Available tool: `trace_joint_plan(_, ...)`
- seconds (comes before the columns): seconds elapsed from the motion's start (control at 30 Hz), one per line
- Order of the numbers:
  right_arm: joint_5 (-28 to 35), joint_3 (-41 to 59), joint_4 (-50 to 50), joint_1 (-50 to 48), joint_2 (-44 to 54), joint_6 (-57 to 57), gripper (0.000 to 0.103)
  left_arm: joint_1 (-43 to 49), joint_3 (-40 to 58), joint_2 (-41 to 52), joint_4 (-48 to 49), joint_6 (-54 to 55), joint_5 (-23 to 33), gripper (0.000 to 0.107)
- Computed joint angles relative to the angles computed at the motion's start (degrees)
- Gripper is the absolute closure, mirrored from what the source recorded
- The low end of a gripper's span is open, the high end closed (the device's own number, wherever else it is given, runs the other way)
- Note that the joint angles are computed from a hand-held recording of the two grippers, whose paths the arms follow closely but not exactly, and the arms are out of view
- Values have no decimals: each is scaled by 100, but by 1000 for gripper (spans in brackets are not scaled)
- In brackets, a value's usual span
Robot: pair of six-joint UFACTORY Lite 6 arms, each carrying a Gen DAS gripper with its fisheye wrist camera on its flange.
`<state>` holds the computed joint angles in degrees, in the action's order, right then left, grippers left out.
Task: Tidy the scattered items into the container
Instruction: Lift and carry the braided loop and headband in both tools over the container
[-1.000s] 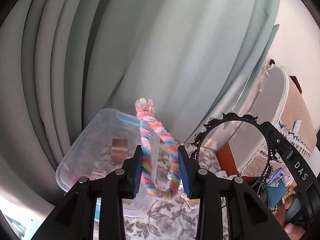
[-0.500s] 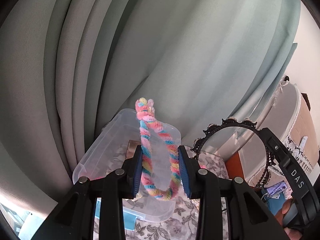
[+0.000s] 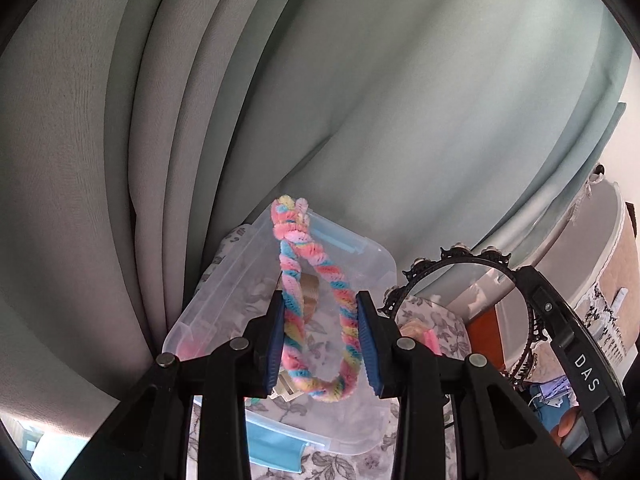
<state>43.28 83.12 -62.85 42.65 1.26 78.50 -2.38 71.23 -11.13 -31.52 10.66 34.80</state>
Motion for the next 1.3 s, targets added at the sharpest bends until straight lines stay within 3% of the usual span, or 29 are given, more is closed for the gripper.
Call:
trace_joint_plan(0.33, -252, 100, 139, -187, 439, -7, 85, -27, 140, 452, -8, -41, -36, 71)
trace_joint_plan(0.77, -401, 15, 511, -142, 729, -233, 85, 616, -71, 527, -504, 719, 342, 68)
trace_joint_plan(0.83, -410, -1, 589, -117, 756, -294, 85, 352, -19, 779, -408, 531, 66, 67)
trace_joint_plan(1.3, -592, 56, 990, -106, 971, -761, 83, 294, 29, 921, -265, 379, 109, 63)
